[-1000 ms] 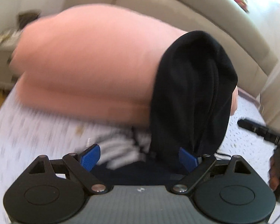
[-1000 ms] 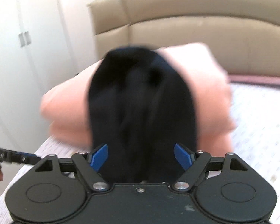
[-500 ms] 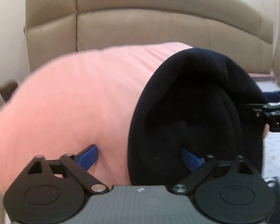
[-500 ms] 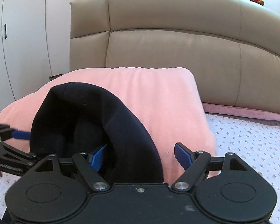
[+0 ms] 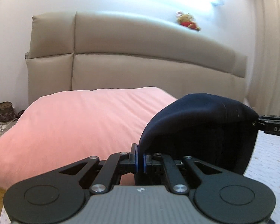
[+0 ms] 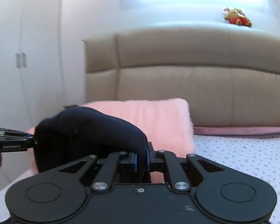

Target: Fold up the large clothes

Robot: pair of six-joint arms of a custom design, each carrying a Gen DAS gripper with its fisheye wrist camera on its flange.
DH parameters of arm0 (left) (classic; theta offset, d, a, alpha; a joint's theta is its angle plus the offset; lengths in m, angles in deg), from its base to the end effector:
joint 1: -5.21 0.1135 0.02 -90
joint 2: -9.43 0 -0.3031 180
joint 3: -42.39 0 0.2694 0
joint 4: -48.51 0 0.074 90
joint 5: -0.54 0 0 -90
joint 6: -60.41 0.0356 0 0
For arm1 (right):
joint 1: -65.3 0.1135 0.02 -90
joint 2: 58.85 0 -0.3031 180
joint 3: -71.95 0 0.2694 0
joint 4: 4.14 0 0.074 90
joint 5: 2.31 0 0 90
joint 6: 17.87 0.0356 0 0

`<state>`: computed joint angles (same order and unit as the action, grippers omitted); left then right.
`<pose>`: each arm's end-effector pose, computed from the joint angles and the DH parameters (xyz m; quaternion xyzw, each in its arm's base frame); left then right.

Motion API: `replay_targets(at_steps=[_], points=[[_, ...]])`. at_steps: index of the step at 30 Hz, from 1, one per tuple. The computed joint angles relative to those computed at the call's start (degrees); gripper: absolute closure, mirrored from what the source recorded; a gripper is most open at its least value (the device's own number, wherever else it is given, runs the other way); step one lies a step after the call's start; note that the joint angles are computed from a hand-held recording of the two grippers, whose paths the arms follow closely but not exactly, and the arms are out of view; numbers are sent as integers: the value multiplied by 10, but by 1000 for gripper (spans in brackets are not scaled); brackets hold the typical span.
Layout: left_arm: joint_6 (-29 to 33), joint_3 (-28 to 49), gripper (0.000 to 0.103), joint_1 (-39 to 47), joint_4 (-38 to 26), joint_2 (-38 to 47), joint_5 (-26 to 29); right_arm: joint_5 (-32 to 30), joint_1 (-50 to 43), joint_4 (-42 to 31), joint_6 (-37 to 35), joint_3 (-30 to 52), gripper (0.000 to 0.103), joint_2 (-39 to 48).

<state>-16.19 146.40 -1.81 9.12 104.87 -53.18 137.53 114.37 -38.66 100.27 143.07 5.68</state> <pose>0.3977 -0.0702 0.4028 0.2978 0.7860 -0.2442 0.4836 0.1797 0.1657 0.3726 0.0725 0.8036 0.0096 0.5907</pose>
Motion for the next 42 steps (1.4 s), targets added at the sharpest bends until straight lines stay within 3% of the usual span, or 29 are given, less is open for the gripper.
replay_targets(at_steps=[3, 6, 7, 8, 9, 10, 11, 13, 15, 19, 24, 25, 26, 27, 28, 31, 33, 35, 38, 40, 41, 42], points=[[42, -59, 98, 50, -50, -69, 67, 52, 111, -56, 27, -15, 92, -46], [149, -104, 89, 114, -172, -125, 122, 74, 233, -209, 138, 9, 85, -43], [215, -112, 77, 144, -249, -138, 136, 49, 258, -251, 168, 15, 68, -37], [273, -117, 54, 168, -314, -141, 141, 2, 287, -311, 214, 23, 49, -24], [341, -122, 39, 197, -393, -140, 139, -36, 310, -347, 248, 24, 11, -13], [397, -128, 15, 222, -453, -132, 132, -74, 336, -366, 277, 15, 6, -8], [443, -138, 10, 248, -498, -128, 129, -114, 361, -379, 307, 3, 6, -4], [512, -149, 11, 292, -570, -107, 106, -169, 399, -387, 375, -20, 6, -1], [529, -152, 12, 321, -592, -80, 89, -159, 434, -376, 461, -49, 6, -16], [399, -150, 13, 259, -500, -41, 86, -131, 401, -298, 619, -123, 6, -65], [266, -209, 18, 175, -362, -47, 42, -198, 282, -185, 641, -183, 10, -51], [250, -217, 30, 164, -345, -48, 39, -200, 282, -170, 646, -197, 16, -54], [235, -225, 63, 150, -331, -50, 36, -199, 282, -159, 644, -198, 27, -47], [225, -233, 78, 140, -315, -57, 26, -182, 295, -183, 651, -179, 74, -28], [228, -233, 84, 137, -313, -64, 31, -162, 311, -225, 663, -155, 95, -8], [235, -223, 85, 159, -340, -98, 93, -31, 397, -378, 738, -69, 96, 20], [234, -223, 85, 166, -352, -115, 99, 0, 429, -494, 818, -28, 97, 37], [242, -240, 84, 167, -347, -116, 81, -34, 434, -550, 869, -29, 97, 42], [227, -271, 80, 161, -320, -104, 27, -126, 391, -471, 821, -81, 96, 22], [233, -263, 72, 173, -349, -97, 38, -141, 392, -472, 825, -74, 81, 35], [244, -258, 60, 181, -367, -104, 44, -125, 411, -497, 848, -53, 72, 55], [263, -252, 53, 186, -385, -111, 49, -107, 426, -524, 866, -28, 51, 78]])
